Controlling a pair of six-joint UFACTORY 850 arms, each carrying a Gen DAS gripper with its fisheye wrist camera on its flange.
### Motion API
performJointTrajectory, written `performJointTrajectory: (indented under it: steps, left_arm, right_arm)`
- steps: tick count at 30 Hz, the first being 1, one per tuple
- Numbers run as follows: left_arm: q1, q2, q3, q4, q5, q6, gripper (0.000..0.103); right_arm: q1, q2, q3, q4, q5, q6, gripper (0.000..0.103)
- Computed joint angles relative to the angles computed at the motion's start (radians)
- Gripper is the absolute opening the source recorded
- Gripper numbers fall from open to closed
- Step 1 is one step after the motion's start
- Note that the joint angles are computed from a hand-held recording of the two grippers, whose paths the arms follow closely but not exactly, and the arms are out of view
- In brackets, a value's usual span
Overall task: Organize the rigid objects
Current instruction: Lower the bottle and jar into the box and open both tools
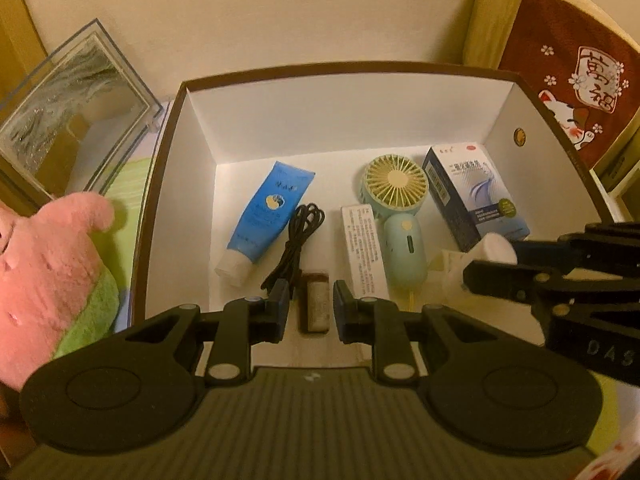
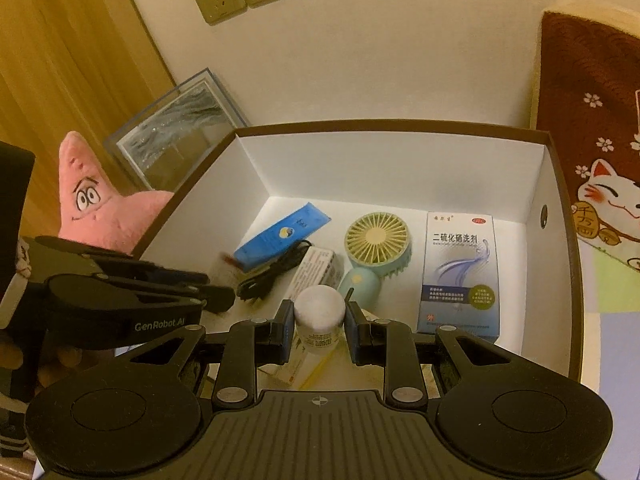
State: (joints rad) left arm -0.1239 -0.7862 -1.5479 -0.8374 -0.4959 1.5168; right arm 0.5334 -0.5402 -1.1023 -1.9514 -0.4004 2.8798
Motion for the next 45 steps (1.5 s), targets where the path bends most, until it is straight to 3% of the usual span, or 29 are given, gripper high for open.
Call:
performJointTrajectory:
  steps: [27,32,35,37,38,45]
  left_arm:
    - [0.034,0.022,0.015,-0.055,0.004,0.040,0.026]
    - [0.039,0.027,0.020,-0.072,-0.002,0.057,0.030]
    - [0.044,0.033,0.026,-0.091,-0.006,0.071,0.031]
    - [0.047,0.037,0.029,-0.100,-0.007,0.077,0.033]
    - [0.049,0.040,0.031,-0.106,-0.007,0.081,0.033]
    - [0.062,0.059,0.046,-0.131,-0.021,0.090,0.038]
  right_arm:
    - [-0.007,-0.022,-0.041,0.069,0.050,-0.090,0.027]
    - [0.001,-0.026,-0.054,0.124,0.010,-0.135,0.027]
    - [0.007,-0.016,-0.039,0.065,-0.033,-0.054,0.034]
    - [0.010,-0.007,-0.028,0.042,-0.058,-0.011,0.060]
    - [0.013,-0.002,-0.020,0.027,-0.079,0.014,0.063]
    - [0.019,0.027,0.007,0.044,-0.095,0.023,0.064]
